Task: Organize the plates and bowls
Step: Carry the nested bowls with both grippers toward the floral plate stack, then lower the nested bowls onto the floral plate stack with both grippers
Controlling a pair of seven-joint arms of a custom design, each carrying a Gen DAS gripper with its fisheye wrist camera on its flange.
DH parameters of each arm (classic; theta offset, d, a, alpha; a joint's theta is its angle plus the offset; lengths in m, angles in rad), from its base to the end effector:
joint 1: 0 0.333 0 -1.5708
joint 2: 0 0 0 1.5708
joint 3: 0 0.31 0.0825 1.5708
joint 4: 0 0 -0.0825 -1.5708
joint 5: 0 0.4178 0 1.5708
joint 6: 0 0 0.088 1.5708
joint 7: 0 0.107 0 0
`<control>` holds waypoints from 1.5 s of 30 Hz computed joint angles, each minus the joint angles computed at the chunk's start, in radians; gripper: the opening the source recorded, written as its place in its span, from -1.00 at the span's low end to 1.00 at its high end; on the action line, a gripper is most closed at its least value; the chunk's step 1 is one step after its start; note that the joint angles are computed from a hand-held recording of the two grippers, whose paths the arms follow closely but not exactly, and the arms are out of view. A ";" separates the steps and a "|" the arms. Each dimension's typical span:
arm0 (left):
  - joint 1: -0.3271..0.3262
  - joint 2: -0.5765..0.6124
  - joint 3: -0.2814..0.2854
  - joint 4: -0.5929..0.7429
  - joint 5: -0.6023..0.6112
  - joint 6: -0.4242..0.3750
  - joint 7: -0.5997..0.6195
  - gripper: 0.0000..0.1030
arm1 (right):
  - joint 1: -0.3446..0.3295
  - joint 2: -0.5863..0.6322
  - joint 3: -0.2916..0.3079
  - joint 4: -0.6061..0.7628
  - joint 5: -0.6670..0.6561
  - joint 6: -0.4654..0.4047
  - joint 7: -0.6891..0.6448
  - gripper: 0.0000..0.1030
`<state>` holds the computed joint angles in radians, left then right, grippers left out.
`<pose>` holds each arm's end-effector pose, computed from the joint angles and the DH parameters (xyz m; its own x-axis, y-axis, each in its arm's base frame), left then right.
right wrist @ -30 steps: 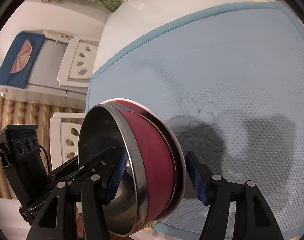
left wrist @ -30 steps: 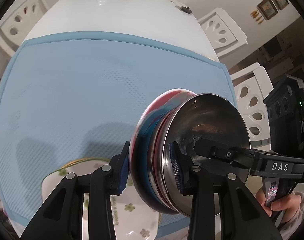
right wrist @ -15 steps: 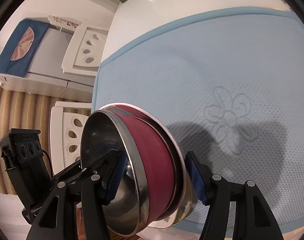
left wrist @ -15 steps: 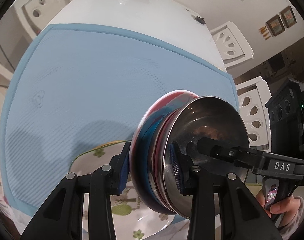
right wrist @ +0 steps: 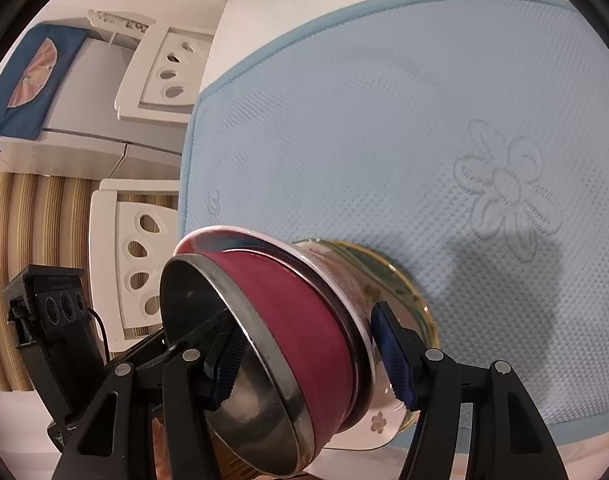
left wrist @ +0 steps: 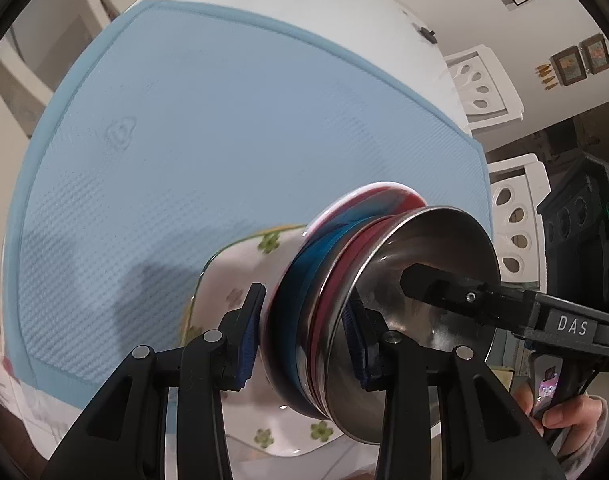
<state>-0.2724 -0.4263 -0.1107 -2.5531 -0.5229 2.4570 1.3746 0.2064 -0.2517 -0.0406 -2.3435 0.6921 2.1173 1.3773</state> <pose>0.4301 -0.1727 0.4250 0.1138 -0.8979 0.4252 -0.9638 -0.2036 -0.1721 0.4904 0.1114 0.4220 0.0061 -0.8241 -0.5664 -0.9995 0.0116 -0.0277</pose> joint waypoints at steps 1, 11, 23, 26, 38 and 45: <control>0.000 -0.007 0.003 -0.008 -0.002 -0.005 0.003 -0.33 | 0.001 0.001 0.003 -0.001 -0.005 0.001 0.005 0.18; 0.007 -0.050 0.023 -0.059 -0.023 -0.047 0.023 -0.36 | 0.015 0.015 0.020 0.002 -0.037 -0.009 0.049 0.18; -0.006 -0.050 0.023 -0.055 -0.038 -0.081 0.087 -0.36 | 0.019 -0.013 0.027 -0.025 -0.098 -0.023 0.107 0.18; -0.012 -0.042 0.022 -0.049 -0.049 -0.087 0.108 -0.36 | 0.016 -0.030 0.027 -0.040 -0.120 -0.026 0.131 0.18; 0.001 -0.087 -0.014 -0.074 0.011 -0.057 0.097 -0.25 | 0.024 -0.088 0.024 -0.090 -0.149 0.014 0.171 0.17; 0.025 -0.232 -0.089 -0.127 0.243 -0.042 -0.024 -0.16 | 0.039 -0.246 0.043 -0.168 -0.276 0.067 0.114 0.30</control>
